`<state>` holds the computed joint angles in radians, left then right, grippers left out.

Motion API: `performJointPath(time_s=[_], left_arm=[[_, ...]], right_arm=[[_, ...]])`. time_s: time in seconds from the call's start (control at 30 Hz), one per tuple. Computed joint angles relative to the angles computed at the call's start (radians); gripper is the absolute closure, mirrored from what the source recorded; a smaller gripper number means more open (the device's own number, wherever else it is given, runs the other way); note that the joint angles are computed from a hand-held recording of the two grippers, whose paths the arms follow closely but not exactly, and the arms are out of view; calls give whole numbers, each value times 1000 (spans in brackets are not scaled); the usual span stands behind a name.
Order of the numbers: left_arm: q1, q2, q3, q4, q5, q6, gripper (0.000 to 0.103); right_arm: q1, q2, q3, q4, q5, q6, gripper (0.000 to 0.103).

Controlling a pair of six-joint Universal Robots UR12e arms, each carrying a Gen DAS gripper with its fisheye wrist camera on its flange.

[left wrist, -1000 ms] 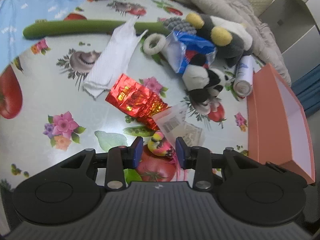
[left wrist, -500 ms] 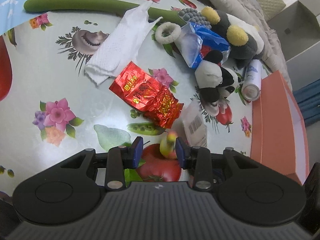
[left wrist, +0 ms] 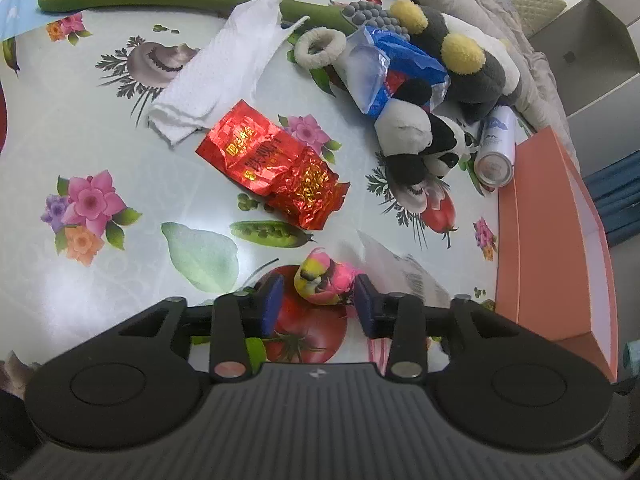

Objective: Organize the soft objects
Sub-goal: 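Grasp the clear ribbon bag with the right gripper while the left grasps the small toy, then lift the clear bag and small toy off the bed with both grippers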

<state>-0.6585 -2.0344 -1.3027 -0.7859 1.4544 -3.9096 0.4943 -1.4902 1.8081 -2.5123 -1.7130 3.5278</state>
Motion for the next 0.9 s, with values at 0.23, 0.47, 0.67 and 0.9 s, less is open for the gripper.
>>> performJointPath(time_s=[0.23,0.47,0.67,0.9], left_arm=[[-12,-15,15,-1,37,31,56],[-17,-26,19,18,38,47,69],[-26,-20,27,18,84,71,78],[-34,-4,45,18,125,103,78]], right_arm=[[-4,-35,27,7,-26,42,98],[-4,-42,33,6,-28,44,98],[2,-41,27,-18,-41,42,99],[18,-53,27,-56,-84,48,99]])
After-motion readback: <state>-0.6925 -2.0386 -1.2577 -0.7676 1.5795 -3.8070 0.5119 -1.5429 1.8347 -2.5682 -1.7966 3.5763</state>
